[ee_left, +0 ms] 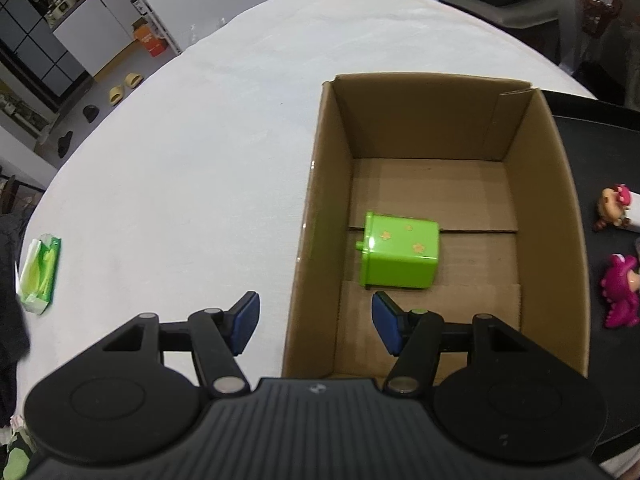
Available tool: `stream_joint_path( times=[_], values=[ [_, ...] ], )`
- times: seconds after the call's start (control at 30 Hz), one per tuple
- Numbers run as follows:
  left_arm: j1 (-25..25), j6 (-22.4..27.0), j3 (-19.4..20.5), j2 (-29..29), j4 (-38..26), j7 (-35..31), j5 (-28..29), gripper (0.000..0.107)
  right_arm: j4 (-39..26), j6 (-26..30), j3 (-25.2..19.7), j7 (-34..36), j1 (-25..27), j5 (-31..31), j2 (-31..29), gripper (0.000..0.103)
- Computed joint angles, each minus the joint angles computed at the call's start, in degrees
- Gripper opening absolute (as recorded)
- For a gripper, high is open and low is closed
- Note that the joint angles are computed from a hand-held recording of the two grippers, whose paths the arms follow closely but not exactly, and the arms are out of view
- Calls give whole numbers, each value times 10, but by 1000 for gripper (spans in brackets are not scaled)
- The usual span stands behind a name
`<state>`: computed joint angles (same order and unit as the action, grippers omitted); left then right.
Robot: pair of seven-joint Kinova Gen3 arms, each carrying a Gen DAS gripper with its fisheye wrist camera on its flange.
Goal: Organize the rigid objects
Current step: 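Move the right gripper to the lavender toy chair and grasp it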
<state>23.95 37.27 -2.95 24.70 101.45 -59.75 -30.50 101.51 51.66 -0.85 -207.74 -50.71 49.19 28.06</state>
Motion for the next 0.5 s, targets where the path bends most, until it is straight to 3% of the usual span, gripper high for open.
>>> stream_joint_path(
  times=[0.3,0.5],
  values=[
    [-6,48,16,24,-46,-26,31,61,13,-50,4,73,35,-36,8,92],
    [16,70,8,34,-63,-11,24,61,10,-78,8,130,54,-66,20,92]
  ],
)
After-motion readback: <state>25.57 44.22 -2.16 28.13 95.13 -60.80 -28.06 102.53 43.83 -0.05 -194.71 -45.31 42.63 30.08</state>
